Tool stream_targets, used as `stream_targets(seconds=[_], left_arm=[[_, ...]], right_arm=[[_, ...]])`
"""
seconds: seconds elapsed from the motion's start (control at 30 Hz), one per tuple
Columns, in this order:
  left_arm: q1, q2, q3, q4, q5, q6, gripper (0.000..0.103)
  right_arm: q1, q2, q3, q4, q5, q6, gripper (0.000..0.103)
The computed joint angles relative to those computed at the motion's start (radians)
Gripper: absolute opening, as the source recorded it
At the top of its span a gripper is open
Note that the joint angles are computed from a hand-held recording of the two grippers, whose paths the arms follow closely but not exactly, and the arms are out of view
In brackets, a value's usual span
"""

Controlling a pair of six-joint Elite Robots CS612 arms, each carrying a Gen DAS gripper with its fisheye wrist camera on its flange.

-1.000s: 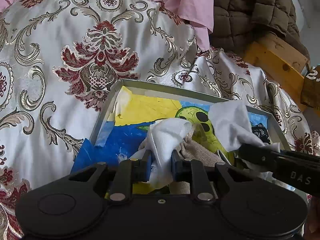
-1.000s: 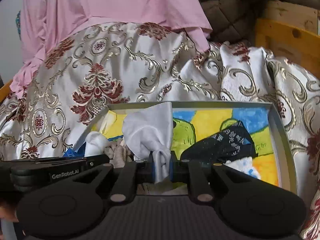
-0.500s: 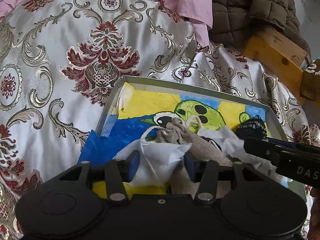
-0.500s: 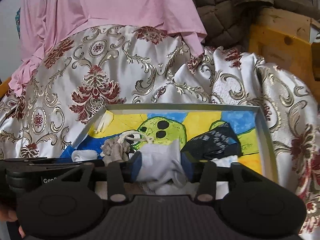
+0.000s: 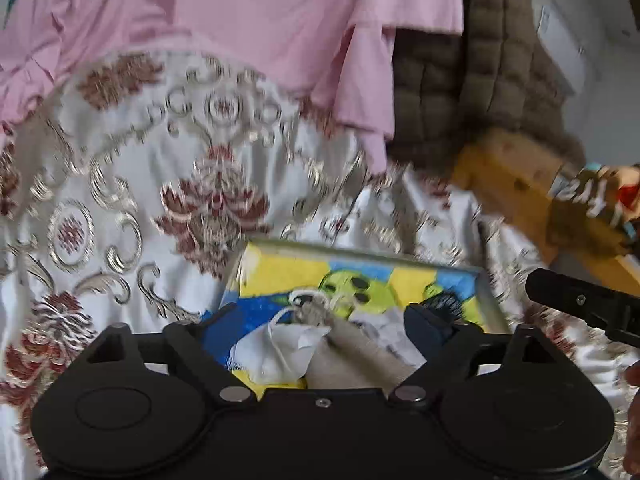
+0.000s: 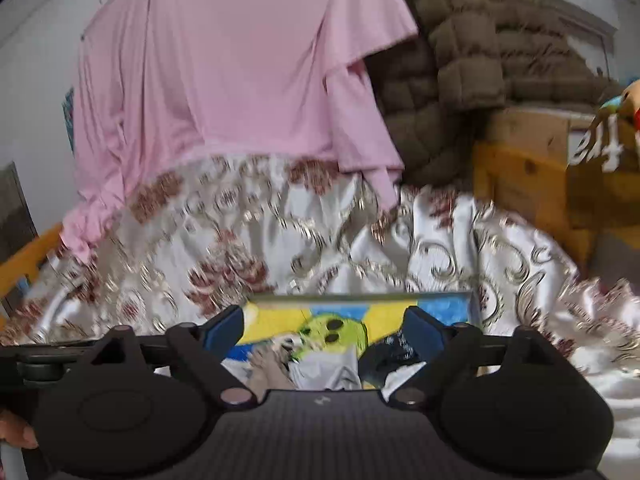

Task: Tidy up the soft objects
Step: 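Open the left tool over the tray while the right tool releases the white cloth there, then withdraw both open tools from the tray back toward the pile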

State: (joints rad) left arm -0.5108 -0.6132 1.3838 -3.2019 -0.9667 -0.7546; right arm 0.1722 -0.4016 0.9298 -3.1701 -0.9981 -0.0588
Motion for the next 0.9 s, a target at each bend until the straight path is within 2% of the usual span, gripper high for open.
stream_targets(seconds=[0.2, 0.5, 0.73, 0.9], left_arm=[[-0.051, -0.067, 0.091, -0.106, 0.077, 0.045, 0.095], [-0.150, -0.142, 0.229, -0.231, 0.180, 0.083, 0.101], [-0.217, -0.173, 0.321, -0.272, 0.213, 0.055, 0.102], [-0.259, -0.181, 0.368, -0.268, 0.223, 0.023, 0.102]], right_arm=[[-0.021, -0.090, 0.160, -0.150, 0.045, 0.033, 0.100], [-0.056, -0.213, 0.423, -0.356, 0.084, 0.027, 0.103], [-0.082, -0.278, 0.596, -0.483, 0.089, -0.024, 0.103], [-0.102, -0.309, 0.703, -0.570, 0.084, -0.040, 0.103]])
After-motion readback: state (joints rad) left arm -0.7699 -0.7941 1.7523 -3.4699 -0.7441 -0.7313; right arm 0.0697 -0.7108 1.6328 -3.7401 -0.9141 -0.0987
